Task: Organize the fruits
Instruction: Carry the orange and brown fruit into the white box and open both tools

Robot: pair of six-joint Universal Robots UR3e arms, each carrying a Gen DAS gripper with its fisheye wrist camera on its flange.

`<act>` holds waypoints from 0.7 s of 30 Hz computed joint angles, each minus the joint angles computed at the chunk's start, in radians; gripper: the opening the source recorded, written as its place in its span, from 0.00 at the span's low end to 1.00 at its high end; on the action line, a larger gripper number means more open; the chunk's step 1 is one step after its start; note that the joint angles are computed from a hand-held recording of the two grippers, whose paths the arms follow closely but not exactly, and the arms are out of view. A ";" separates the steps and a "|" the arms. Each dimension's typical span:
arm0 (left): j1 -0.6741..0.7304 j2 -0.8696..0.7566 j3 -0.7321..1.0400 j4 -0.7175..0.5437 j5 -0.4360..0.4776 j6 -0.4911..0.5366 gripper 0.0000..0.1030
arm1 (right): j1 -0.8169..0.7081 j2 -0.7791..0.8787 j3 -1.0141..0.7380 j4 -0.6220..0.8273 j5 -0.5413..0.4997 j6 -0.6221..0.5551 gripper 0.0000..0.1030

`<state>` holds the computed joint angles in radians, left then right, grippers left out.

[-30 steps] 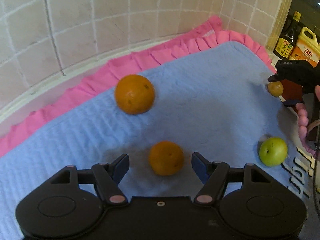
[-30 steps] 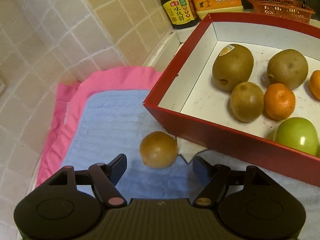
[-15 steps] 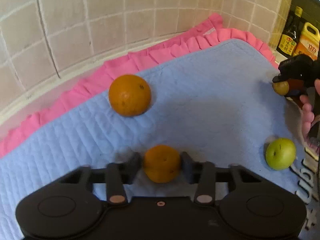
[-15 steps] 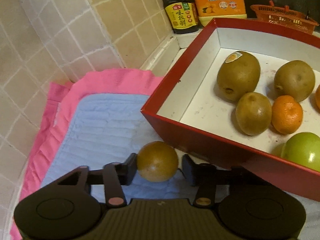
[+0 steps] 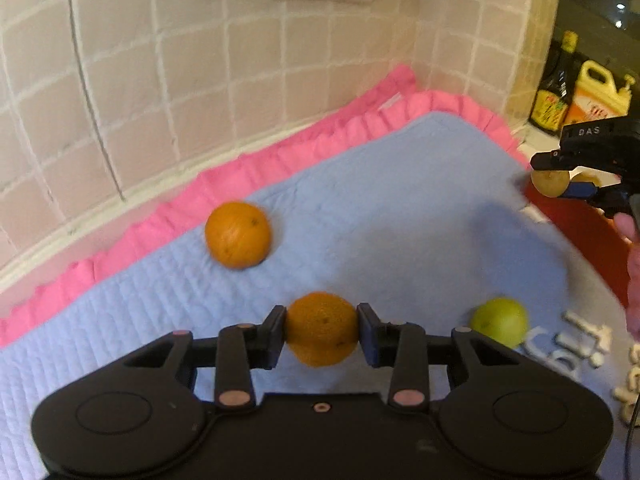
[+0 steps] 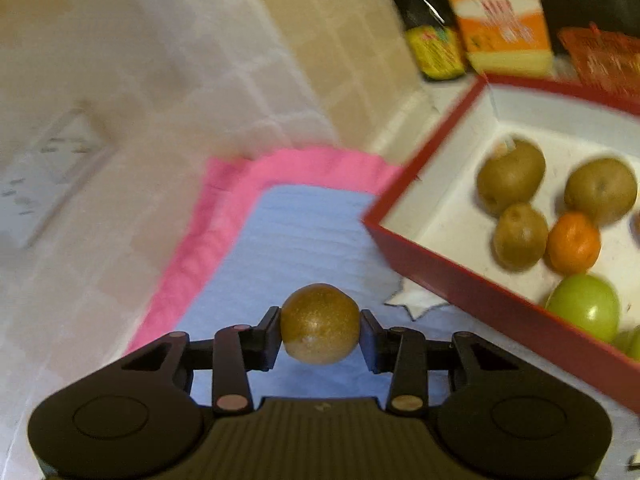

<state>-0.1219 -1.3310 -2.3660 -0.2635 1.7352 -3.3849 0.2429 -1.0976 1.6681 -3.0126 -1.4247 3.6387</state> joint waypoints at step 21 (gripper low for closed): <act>-0.391 -0.476 0.845 -0.095 0.097 0.061 0.43 | -0.630 -0.763 0.449 0.095 0.325 -0.302 0.41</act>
<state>-0.5124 -1.8073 -1.5210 -0.3588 1.8325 -3.3242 -0.3867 -1.8606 2.1175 -2.9172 -1.0993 3.3365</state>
